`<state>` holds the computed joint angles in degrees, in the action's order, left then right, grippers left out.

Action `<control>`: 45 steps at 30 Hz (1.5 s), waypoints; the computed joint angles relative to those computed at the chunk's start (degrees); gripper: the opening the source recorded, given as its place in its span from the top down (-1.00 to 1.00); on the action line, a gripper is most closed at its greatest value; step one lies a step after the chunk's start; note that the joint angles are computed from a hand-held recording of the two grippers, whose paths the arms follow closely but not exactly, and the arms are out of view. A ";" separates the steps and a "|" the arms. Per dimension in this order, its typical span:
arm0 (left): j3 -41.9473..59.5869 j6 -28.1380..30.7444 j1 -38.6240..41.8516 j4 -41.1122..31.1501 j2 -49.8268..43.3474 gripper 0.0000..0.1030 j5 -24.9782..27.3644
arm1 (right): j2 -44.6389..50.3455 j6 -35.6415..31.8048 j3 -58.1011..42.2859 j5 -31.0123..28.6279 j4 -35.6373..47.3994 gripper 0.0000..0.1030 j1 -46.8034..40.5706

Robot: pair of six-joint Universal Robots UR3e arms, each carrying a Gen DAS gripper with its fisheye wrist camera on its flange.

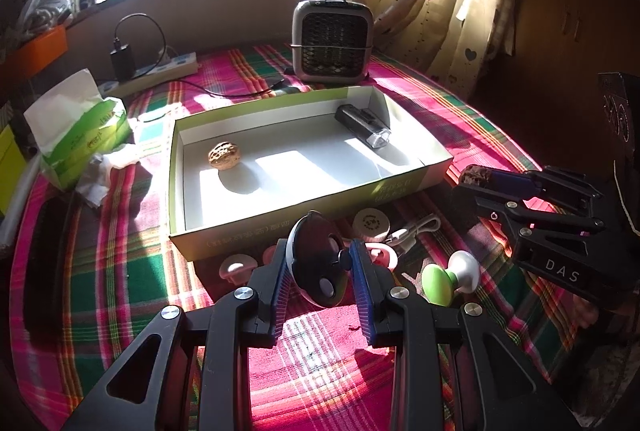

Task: Organize objects
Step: 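Carry the black disc and the dark walnut with both tools into the box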

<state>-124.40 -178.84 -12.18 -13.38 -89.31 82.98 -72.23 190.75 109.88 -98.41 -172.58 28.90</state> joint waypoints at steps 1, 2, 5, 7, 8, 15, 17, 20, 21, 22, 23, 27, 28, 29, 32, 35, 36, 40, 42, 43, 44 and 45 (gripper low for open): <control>0.34 0.11 0.30 -0.35 -0.07 0.48 -0.21 | 0.15 -0.12 -0.50 0.43 0.15 0.37 -0.16; 0.59 0.03 0.55 -0.41 -0.26 0.48 -0.35 | 0.27 -0.22 -0.98 0.86 0.30 0.37 -0.35; 1.44 0.07 1.17 -0.47 -0.71 0.48 -0.09 | 1.17 -0.90 -3.28 1.35 1.24 0.37 -0.56; 2.03 0.34 1.59 -0.49 -0.99 0.48 -0.09 | 1.86 -1.45 -4.80 1.76 1.93 0.37 -0.68; 2.49 0.50 1.73 -0.54 -1.27 0.48 -0.02 | 2.24 -1.78 -5.72 1.91 2.47 0.37 -0.76; 5.06 0.55 2.57 -1.03 -3.05 0.48 0.80 | 4.42 -3.82 -10.58 3.03 4.65 0.37 -1.63; 5.89 0.85 2.79 -1.20 -3.83 0.48 0.89 | 5.29 -4.49 -12.46 3.48 5.79 0.37 -2.03; 6.99 0.98 3.12 -1.61 -4.92 0.48 0.88 | 6.81 -5.30 -15.75 4.26 7.62 0.37 -2.56; 7.35 0.85 3.24 -1.74 -5.29 0.48 0.92 | 7.39 -5.61 -16.87 4.55 8.12 0.37 -2.70; 7.76 0.80 3.36 -1.90 -5.68 0.48 0.91 | 8.04 -5.90 -18.06 4.92 8.68 0.37 -2.89; 8.14 0.84 3.45 -1.89 -6.10 0.48 0.91 | 8.73 -6.05 -19.29 5.03 9.30 0.37 -3.02; 9.94 1.03 3.72 -2.26 -7.86 0.48 1.07 | 11.55 -6.88 -24.11 6.12 11.66 0.37 -3.54; 10.37 0.98 3.81 -2.49 -8.30 0.48 1.07 | 12.36 -7.29 -25.38 6.35 12.23 0.37 -3.62; 10.76 0.94 3.94 -2.53 -8.76 0.48 0.97 | 13.11 -7.55 -26.55 6.67 12.80 0.37 -3.74; 11.67 0.65 4.28 -2.83 -9.86 0.48 0.91 | 15.13 -7.92 -29.70 7.84 14.24 0.37 -4.37; 12.53 0.66 4.41 -3.10 -10.91 0.48 1.20 | 17.44 -7.95 -33.33 8.87 15.96 0.37 -4.87; 12.93 0.63 4.44 -3.33 -11.34 0.48 1.39 | 18.38 -8.06 -34.87 9.13 16.87 0.37 -4.98; 13.91 0.06 5.05 -3.76 -12.51 0.48 1.41 | 22.29 -8.21 -41.16 9.71 20.50 0.37 -5.22; 14.46 -0.13 5.30 -4.01 -13.16 0.48 1.38 | 24.10 -8.31 -43.90 9.36 21.91 0.37 -5.11; 14.90 -0.32 5.33 -4.42 -13.54 0.48 1.59 | 24.87 -8.38 -45.03 9.31 22.52 0.37 -5.09; 15.26 -0.38 5.37 -4.67 -13.92 0.48 1.62 | 25.68 -8.59 -46.17 9.53 23.15 0.37 -5.18; 15.54 -0.37 5.37 -4.71 -14.28 0.48 1.66 | 26.45 -8.75 -47.36 9.54 24.00 0.37 -5.19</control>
